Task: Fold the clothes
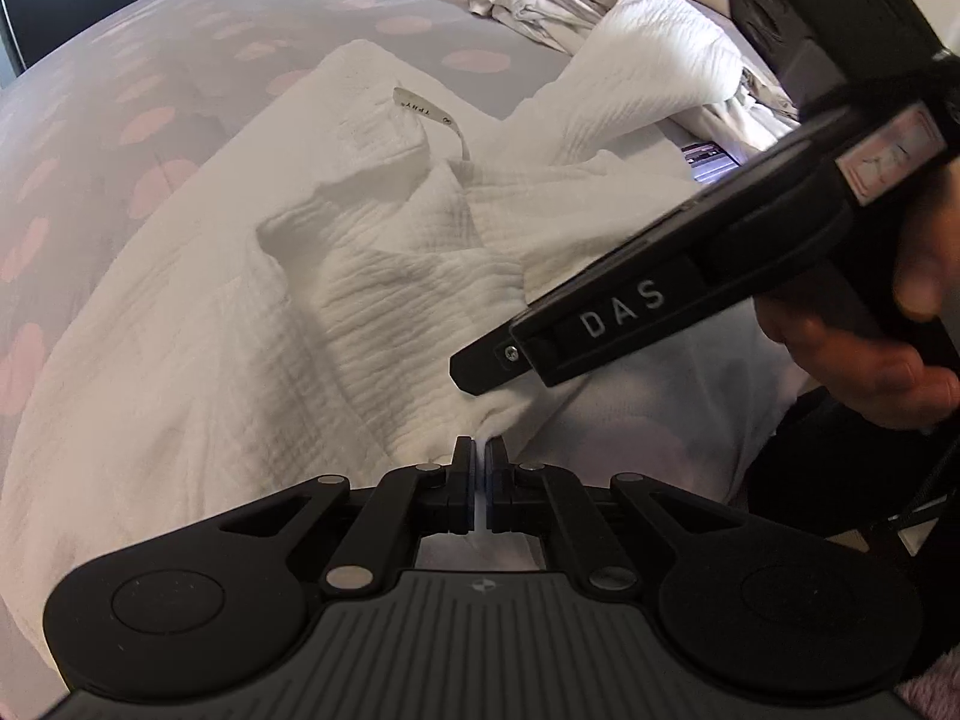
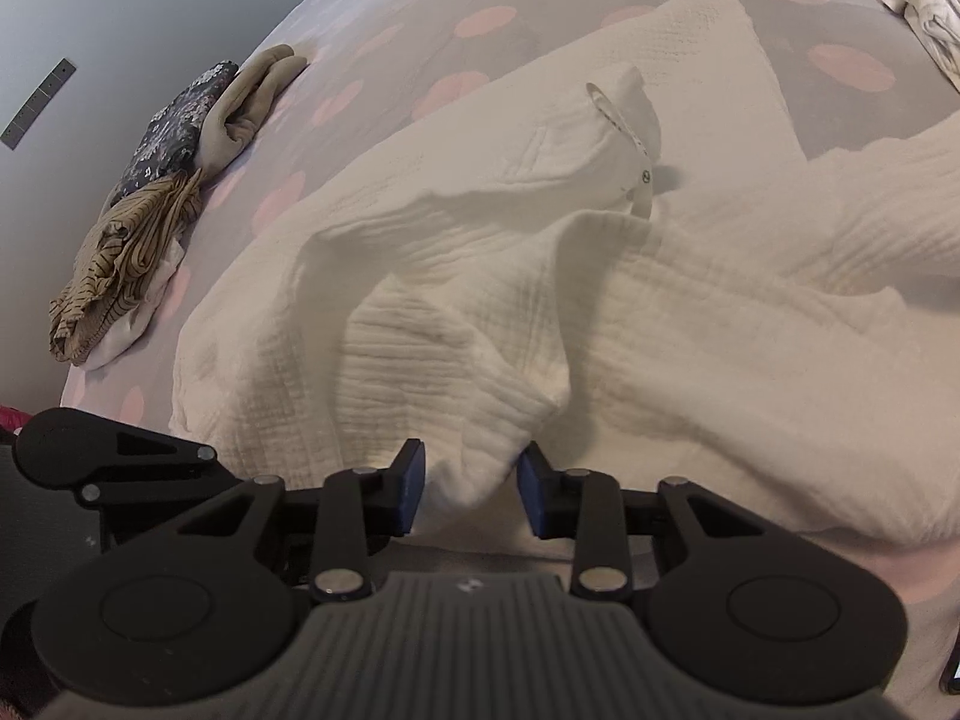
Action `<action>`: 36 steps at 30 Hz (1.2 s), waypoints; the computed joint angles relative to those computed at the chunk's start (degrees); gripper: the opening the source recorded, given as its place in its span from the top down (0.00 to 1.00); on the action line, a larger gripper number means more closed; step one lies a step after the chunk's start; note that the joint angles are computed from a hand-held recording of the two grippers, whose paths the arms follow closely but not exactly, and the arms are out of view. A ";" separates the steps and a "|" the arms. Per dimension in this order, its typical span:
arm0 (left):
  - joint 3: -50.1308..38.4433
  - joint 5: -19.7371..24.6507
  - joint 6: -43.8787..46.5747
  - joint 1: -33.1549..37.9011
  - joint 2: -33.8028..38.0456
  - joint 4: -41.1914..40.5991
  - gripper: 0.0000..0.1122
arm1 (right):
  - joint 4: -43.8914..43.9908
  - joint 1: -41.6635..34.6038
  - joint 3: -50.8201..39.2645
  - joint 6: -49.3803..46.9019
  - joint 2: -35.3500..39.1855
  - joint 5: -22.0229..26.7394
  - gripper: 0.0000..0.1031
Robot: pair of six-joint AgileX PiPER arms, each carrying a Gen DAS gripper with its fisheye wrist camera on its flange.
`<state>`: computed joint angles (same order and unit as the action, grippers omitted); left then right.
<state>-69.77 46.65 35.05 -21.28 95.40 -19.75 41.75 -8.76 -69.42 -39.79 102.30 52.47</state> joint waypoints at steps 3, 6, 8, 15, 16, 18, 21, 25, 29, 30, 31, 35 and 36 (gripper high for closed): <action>0.05 0.48 0.52 0.46 -0.82 -0.17 0.99 | -0.23 0.20 -0.19 0.54 -0.71 0.08 0.91; -0.93 2.25 3.45 1.83 -1.71 -1.67 0.96 | -2.68 1.09 0.17 1.36 -2.58 0.01 0.93; -1.54 3.18 5.76 3.02 -2.55 -2.90 0.84 | -6.24 2.22 0.77 1.81 -4.13 0.59 0.94; -7.12 1.80 6.34 4.43 -1.90 1.68 0.48 | -13.97 5.00 4.99 0.70 -8.17 0.99 0.94; -7.72 0.72 5.36 4.06 -1.29 3.26 0.42 | -13.83 4.88 5.24 0.55 -8.36 0.81 0.94; -9.98 0.37 4.45 3.74 1.11 5.54 0.38 | -13.52 4.62 5.74 0.22 -8.76 0.45 0.94; -13.96 0.53 3.16 4.56 6.29 7.65 0.38 | -13.39 4.38 5.66 -0.15 -8.95 -0.03 0.94; -21.19 2.15 2.84 7.30 12.72 7.12 0.38 | -12.97 3.48 5.91 -0.66 -8.82 0.08 0.94; -30.42 6.21 2.53 9.69 18.12 6.34 0.38 | -12.74 3.15 5.58 -0.73 -8.81 -0.10 0.94; -32.59 6.72 2.15 9.94 19.51 7.07 0.38 | -12.76 3.23 5.39 -0.55 -8.83 -0.23 0.94; -34.76 7.20 1.96 10.17 21.03 7.59 0.38 | -12.70 3.15 4.90 -0.52 -8.54 -0.22 0.94; -46.49 11.66 0.09 11.08 29.36 9.25 0.38 | -13.06 3.52 4.12 0.32 -8.20 -0.51 0.93; -49.69 13.19 -1.00 11.16 31.62 9.97 0.38 | -13.49 3.66 3.75 0.85 -7.82 -0.50 0.93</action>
